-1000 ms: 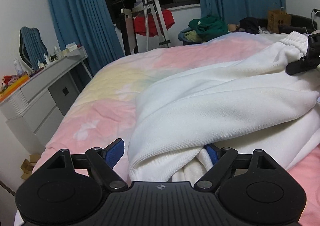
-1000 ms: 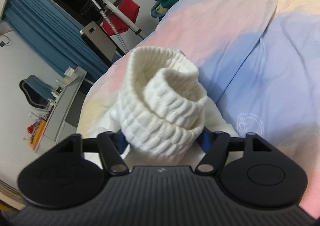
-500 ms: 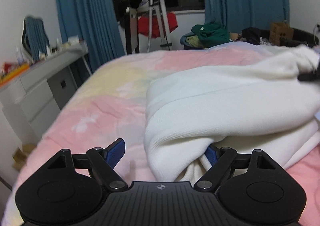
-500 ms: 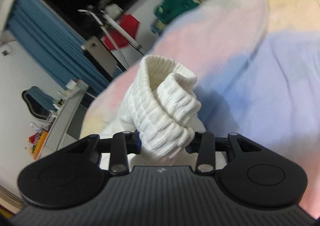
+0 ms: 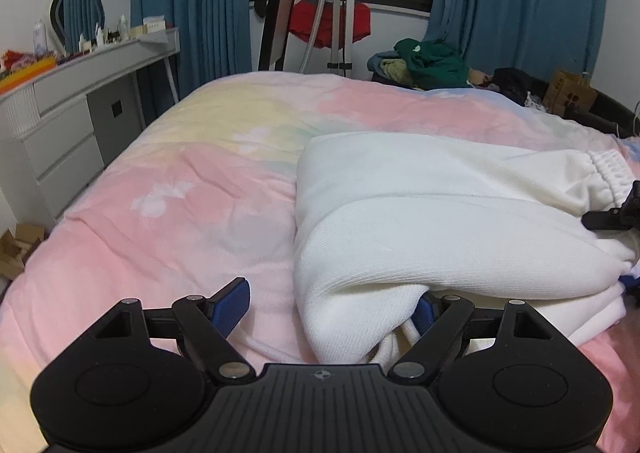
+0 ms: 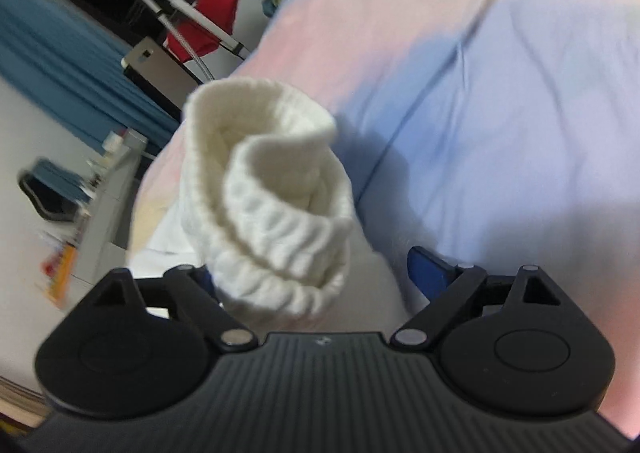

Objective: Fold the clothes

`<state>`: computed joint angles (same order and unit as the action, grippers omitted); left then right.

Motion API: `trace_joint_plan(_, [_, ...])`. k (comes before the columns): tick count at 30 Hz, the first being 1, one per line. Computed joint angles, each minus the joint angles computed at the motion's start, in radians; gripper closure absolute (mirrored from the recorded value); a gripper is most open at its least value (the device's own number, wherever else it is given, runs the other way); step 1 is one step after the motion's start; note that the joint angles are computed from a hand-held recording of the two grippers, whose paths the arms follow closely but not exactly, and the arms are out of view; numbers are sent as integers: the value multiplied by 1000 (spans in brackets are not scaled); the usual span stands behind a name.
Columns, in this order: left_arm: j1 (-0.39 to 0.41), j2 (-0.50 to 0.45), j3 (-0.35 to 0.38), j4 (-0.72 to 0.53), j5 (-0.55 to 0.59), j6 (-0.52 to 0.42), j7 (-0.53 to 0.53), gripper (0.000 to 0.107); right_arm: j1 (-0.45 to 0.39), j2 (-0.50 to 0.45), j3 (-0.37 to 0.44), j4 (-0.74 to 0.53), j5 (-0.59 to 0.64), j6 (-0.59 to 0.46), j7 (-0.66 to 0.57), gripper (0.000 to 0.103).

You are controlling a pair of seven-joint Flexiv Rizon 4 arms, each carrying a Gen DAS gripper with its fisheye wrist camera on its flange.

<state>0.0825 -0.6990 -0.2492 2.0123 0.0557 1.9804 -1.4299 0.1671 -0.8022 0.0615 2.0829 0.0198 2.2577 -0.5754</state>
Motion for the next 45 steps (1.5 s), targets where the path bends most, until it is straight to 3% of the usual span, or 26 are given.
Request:
trace_joint_plan(3, [22, -2, -22, -2, -5, -25, -13, 24, -65, -29, 50, -17, -89, 9, 32, 8])
trace_joint_plan(5, [39, -1, -38, 1, -3, -35, -19, 24, -55, -31, 39, -25, -103, -8, 26, 1])
trace_joint_plan(9, [23, 5, -21, 4, -14, -33, -24, 24, -51, -24, 45, -34, -118, -25, 28, 0])
trace_joint_plan(13, [22, 12, -19, 8, -33, -44, -42, 24, 46, 22, -23, -1, -54, -1, -62, 0])
trace_joint_plan(17, [60, 15, -55, 12, -31, -67, -60, 24, 92, 32, -38, 18, -9, 77, -163, 7])
trace_joint_plan(21, [106, 21, -104, 22, -2, -85, -51, 25, 66, 31, -15, -4, 8, -58, -121, 19])
trace_joint_plan(23, [130, 31, -127, 37, 13, -76, -48, 25, 64, 27, -13, -5, 14, -58, -118, 24])
trace_joint_plan(27, [324, 30, -312, 89, 104, -63, -65, 24, 123, 51, -49, 15, 77, -54, -145, 37])
trace_joint_plan(30, [517, -34, -495, 125, 192, 3, -114, 15, 144, 58, -57, 18, 116, -44, -151, 41])
trace_joint_plan(32, [604, -87, -578, 123, 239, 29, -164, 7, 165, 66, -71, 18, 141, -48, -162, 42])
trace_joint_plan(35, [665, -155, -656, 79, 247, -42, -205, 6, 187, 72, -82, 26, 169, -28, -187, 46])
trace_joint_plan(40, [631, -235, -678, -35, 99, -269, -182, 6, 183, 64, -53, 47, 179, 111, -236, 49])
trace_joint_plan(42, [606, -259, -673, -82, 38, -368, -156, 6, 177, 64, -53, 32, 172, 100, -246, 48])
trace_joint_plan(45, [586, -295, -678, -111, -8, -394, -112, 4, 145, 58, -32, 22, 159, 55, -217, 41])
